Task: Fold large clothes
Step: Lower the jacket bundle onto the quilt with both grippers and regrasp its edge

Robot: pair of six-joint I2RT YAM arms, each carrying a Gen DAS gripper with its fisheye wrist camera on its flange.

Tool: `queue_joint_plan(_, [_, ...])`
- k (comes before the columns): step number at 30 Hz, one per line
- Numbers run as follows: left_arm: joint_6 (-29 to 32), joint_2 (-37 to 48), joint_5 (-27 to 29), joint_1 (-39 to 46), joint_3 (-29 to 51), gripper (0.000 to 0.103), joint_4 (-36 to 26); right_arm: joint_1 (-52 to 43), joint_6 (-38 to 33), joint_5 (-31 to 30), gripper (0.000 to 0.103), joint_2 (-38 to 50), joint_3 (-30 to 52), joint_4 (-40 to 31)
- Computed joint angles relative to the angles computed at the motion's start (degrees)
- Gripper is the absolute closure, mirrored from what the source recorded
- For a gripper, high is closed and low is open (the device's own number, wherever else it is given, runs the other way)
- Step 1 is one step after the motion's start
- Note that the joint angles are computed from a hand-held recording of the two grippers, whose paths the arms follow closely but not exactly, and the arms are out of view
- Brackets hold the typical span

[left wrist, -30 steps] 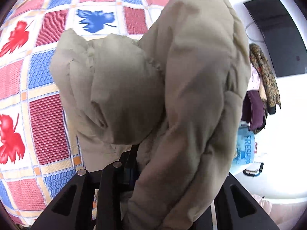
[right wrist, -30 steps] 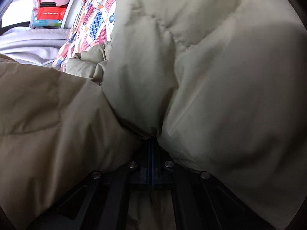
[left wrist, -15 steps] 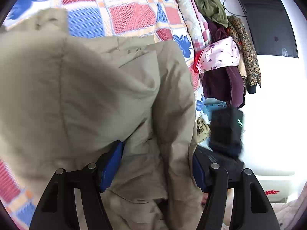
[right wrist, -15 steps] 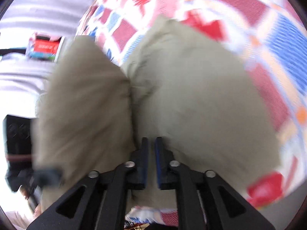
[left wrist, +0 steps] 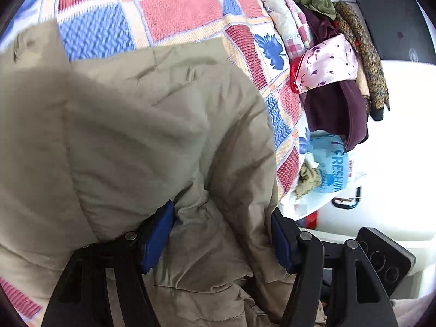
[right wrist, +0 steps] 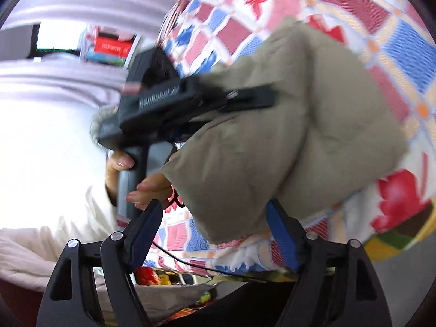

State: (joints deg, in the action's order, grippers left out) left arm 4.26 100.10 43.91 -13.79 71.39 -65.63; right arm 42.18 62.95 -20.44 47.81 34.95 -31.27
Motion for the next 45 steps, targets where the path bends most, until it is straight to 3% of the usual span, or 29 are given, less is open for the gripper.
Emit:
queue_joint_plan(2, [1.63,-4.50,-1.58,1.10,-0.42,0.036,-0.39,2.52,-0.80,4.60,0.023,8.57,3.96,-1.16])
queue_joint_plan(3, [2.43,-7.70,-2.84,2.05,-0.89,0.036,-0.06,3.73,-0.97,6.71,0.030,10.46,5.35,-3.12])
queue_joint_plan(4, [2.89,-11.00,-4.39,3.49,-1.68,0.036,0.60,4.02,-2.01,8.44,0.050,12.25,6.10,-4.00])
queue_joint_plan(6, [1.60,-17.72,-8.42,7.50,-3.95,0.036,3.81,3.72,-3.40,9.51,0.068,13.54,6.34,-6.21])
queue_joint_plan(8, [-0.53,-22.33,-13.00,12.52,-7.22,0.036,8.30,2.65,-3.06,8.44,0.073,13.50,5.25,-5.99])
queue_joint_plan(10, [-2.61,-23.75,-16.87,17.72,-10.40,0.036,12.80,2.89,-3.34,9.14,0.084,13.27,5.44,-6.90])
queue_joint_plan(13, [-5.16,-20.26,-17.77,24.46,-13.50,0.036,17.53,5.77,-7.72,15.49,0.093,14.56,11.79,-12.18])
queue_joint_plan(16, [-8.35,-18.30,-16.70,25.25,-15.79,0.036,22.37,8.17,-12.50,22.48,0.094,13.90,17.33,-17.92])
queue_joint_plan(21, [-12.49,-17.61,-22.23,12.45,-16.66,0.036,29.99,7.04,-13.13,27.16,0.094,11.73,18.26,-25.09])
queue_joint_plan(27, [-17.85,-10.32,-29.90,-2.68,-13.42,0.036,36.10,0.74,-11.16,22.67,0.094,5.28,6.74,-25.39])
queue_joint_plan(32, [-18.48,-6.26,-34.25,-7.23,-11.45,0.036,37.10,-5.00,-10.45,16.99,0.092,-2.28,-3.78,-21.25])
queue_joint_plan(34, [-18.43,-5.55,-34.05,-6.96,-11.31,0.036,37.10,-11.38,-12.42,11.01,0.091,-4.65,-4.97,-21.87])
queue_joint_plan(37, [-18.60,-5.08,-33.60,-6.36,-11.37,0.036,37.16,-20.47,-17.00,5.69,0.086,-7.88,-2.41,-27.79])
queue_joint_plan(41, [-18.54,-4.80,-33.90,-6.43,-11.19,0.036,36.99,-24.83,-22.89,11.06,0.081,-10.04,7.39,-37.93])
queue_joint_plan(45, [-18.36,-5.12,-34.16,-6.52,-11.65,0.036,37.35,-28.32,-28.02,11.40,0.081,-7.35,12.93,-36.45])
